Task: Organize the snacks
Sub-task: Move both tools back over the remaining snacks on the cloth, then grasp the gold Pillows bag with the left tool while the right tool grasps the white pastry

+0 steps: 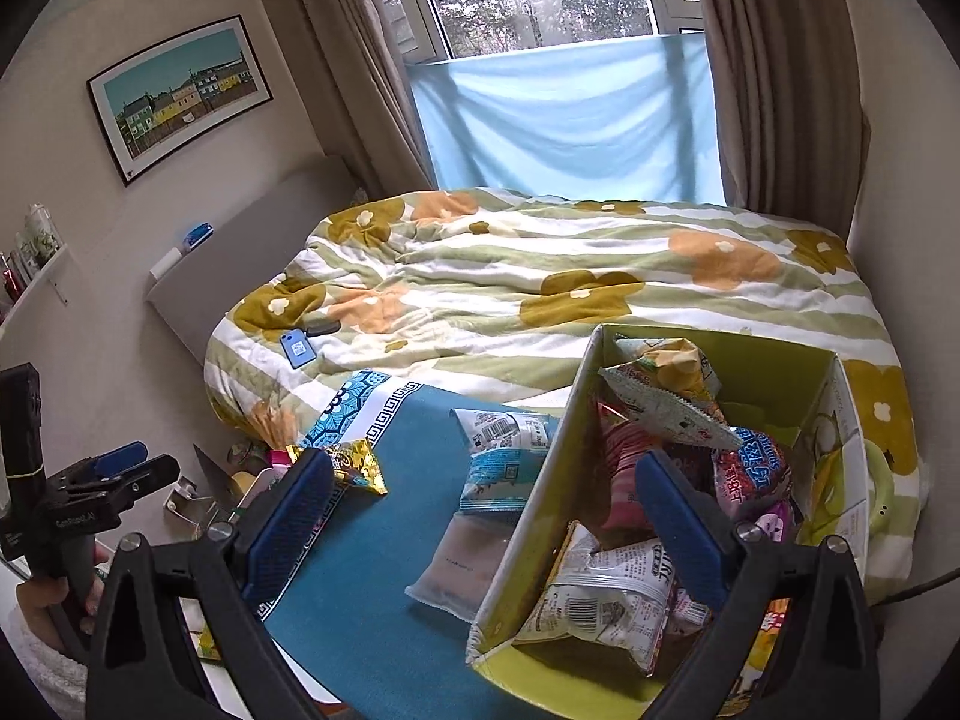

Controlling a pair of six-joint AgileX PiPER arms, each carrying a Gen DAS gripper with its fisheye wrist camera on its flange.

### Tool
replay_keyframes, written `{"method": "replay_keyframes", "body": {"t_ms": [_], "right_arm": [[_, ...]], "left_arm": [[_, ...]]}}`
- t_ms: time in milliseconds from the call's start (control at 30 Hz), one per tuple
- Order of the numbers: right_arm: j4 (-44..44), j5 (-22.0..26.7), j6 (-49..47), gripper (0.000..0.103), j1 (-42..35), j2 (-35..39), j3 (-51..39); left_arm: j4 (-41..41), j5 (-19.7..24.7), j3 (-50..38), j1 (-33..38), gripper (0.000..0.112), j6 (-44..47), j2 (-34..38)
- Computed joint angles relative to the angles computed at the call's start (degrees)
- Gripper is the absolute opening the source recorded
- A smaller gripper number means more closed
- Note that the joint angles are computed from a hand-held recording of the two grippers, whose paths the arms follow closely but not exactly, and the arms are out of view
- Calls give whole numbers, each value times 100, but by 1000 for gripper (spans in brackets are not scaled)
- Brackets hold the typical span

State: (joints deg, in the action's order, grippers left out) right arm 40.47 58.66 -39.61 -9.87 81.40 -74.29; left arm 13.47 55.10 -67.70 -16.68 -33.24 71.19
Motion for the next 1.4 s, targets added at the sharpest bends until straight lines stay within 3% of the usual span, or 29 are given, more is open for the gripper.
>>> {"method": "replay_keyframes", "body": {"t_ms": [133, 367, 600, 733, 867, 1133, 1400], "right_arm": [[-702, -732, 1152, 100, 949, -120, 416], [-2428, -1855, 3905, 100, 2476, 51, 778], [-4924, -2353, 7409, 100, 3700, 413, 968], [-6338, -2264, 9342, 100, 4240, 691, 1145], [-7197, -2091, 10444, 100, 4575, 1066, 1262], [-7989, -1841, 11369, 100, 4816, 1828, 1238], [-8090, -2003, 11563, 100, 4608, 2275, 1198]], "left_arm": [[-1067, -247, -126, 836, 101, 1746, 387], [-2338, -192, -495, 1823, 101, 4450, 1320], [-3036, -2, -977, 2235, 101, 6371, 2470], [-3147, 31, -1234, 2251, 101, 6932, 3121], [-3216, -4, -1394, 2239, 101, 7185, 3599], [-3219, -105, -1531, 2176, 101, 7377, 4171], [-3162, -102, -1720, 2150, 100, 7343, 4511]]}}
